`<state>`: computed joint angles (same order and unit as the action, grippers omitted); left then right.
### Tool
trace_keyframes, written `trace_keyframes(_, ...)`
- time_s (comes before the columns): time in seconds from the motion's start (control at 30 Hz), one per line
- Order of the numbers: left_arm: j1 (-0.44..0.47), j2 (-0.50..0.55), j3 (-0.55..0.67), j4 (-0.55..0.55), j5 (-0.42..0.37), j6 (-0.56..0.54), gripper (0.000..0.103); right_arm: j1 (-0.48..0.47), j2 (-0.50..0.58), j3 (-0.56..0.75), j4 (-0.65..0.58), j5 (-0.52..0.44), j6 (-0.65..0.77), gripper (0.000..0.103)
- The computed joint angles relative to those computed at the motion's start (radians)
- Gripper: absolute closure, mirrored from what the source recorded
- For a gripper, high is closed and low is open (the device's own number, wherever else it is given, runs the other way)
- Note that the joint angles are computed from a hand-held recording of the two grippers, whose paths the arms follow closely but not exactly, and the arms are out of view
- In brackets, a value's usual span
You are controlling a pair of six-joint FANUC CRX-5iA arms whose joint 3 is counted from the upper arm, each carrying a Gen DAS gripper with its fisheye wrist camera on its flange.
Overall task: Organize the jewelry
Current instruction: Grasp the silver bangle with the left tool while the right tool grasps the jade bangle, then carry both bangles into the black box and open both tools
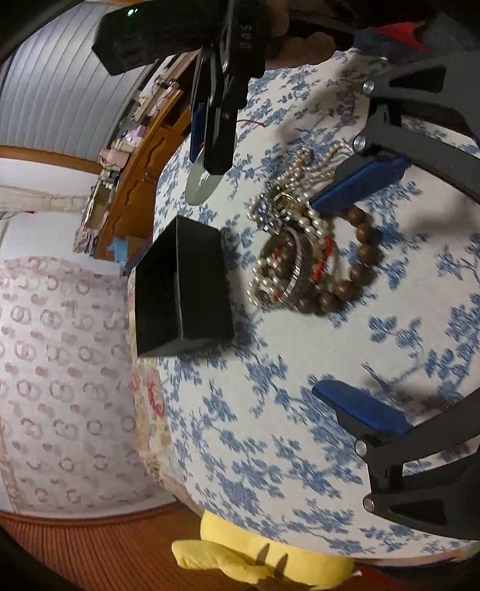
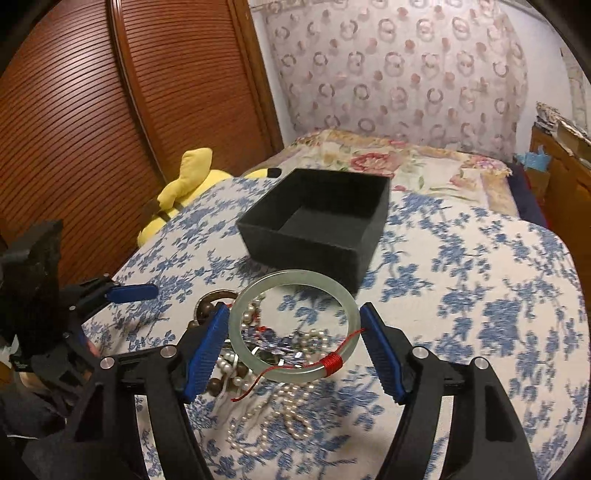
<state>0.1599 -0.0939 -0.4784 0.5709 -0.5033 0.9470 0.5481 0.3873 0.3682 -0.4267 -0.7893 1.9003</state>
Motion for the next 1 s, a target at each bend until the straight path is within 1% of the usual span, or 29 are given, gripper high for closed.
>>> trace_keyframes(0.07, -0.004, 0.023, 0.019, 0.012, -0.014, -0.012, 0.019, -0.004, -0.006, -0.010, 0.006, 0.008, -0.002, 0.029)
trace_keyframes(0.17, -0.006, 0.076, 0.067, 0.019, -0.058, -0.026, 0.022, -0.012, -0.011, -0.022, 0.006, 0.013, -0.005, 0.029)
trace_keyframes(0.23, -0.007, 0.099, 0.091, 0.010, -0.079, -0.024, 0.027, -0.015, -0.013, -0.031, 0.005, 0.015, -0.006, 0.029)
trace_keyframes(0.4, -0.014, 0.127, 0.122, -0.007, -0.092, -0.032, 0.031, -0.017, -0.014, -0.041, -0.002, 0.011, -0.001, 0.029)
trace_keyframes(0.53, -0.022, 0.150, 0.148, -0.022, -0.106, -0.026, 0.041, -0.017, -0.013, -0.050, -0.007, 0.015, -0.004, 0.029)
trace_keyframes(0.6, -0.024, 0.152, 0.145, -0.005, -0.104, -0.047, 0.045, -0.019, -0.013, -0.053, -0.009, 0.014, -0.002, 0.029)
trace_keyframes(0.77, -0.029, 0.132, 0.119, -0.003, -0.072, -0.060, 0.045, -0.017, -0.015, -0.058, -0.009, 0.010, 0.000, 0.029)
trace_keyframes(1.0, -0.013, 0.085, 0.062, 0.056, -0.022, -0.094, 0.045, -0.012, -0.013, -0.058, -0.002, 0.013, -0.005, 0.029)
